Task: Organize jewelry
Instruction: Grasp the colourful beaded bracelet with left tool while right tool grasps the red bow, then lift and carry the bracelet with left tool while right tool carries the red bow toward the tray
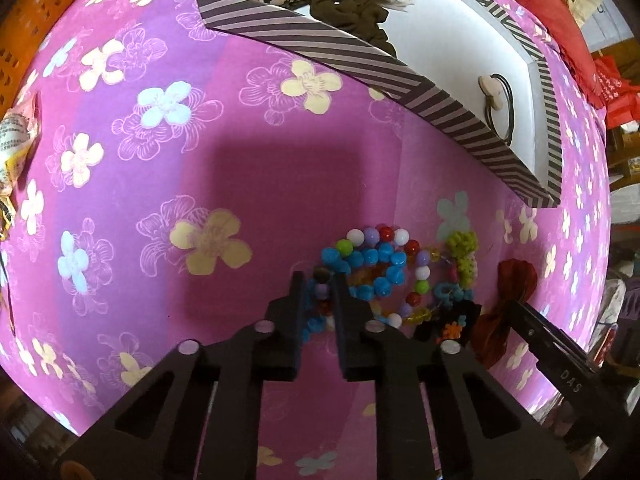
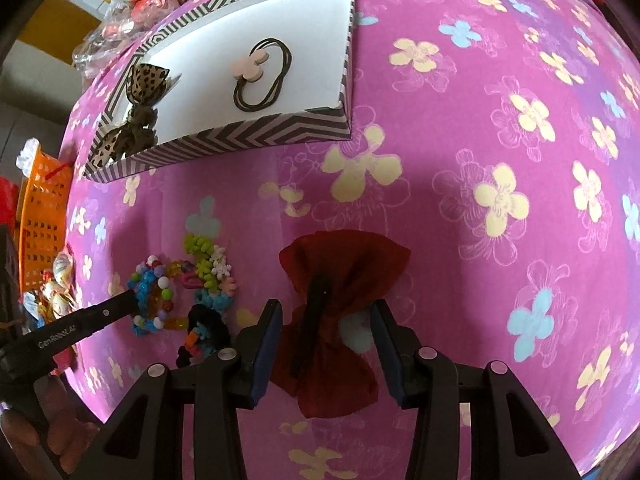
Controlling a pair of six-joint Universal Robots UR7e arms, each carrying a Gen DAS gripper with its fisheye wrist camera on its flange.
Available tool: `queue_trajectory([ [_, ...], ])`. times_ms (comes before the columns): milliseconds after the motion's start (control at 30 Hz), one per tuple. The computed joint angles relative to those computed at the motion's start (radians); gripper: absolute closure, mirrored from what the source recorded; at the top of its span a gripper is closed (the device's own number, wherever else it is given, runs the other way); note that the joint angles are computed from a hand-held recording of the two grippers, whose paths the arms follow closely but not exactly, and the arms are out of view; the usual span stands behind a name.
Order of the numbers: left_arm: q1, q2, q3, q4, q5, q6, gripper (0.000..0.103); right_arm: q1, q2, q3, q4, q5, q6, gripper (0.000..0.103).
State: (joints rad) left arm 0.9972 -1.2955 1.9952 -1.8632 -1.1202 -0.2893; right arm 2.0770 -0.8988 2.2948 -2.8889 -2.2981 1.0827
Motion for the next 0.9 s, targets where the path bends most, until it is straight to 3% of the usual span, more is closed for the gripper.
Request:
queue_trajectory([
  [33, -0.002, -0.001, 0.002, -0.005, 0.001, 0.006, 0.095, 0.002, 0.0, -0.01, 0.031, -0.009, 0.004, 0.065],
  [67, -0.006, -0.003, 0.007, -0.011, 0.004, 0.018, 0.095, 0.004, 0.001, -0.014, 0.042, -0.012, 0.0, 0.076],
  [233, -0.001, -0.02, -0.013, -0.009, -0.043, 0.031, 0.095, 0.006, -0.009, 0.0, 0.005, 0.005, -0.026, 0.086],
  [900, -0.063, -0.107, -0.095, 0.098, -0.038, 0.055, 0.095, 0.079, -0.11, -0.022, 0.036, -0.012, -0.016, 0.088],
])
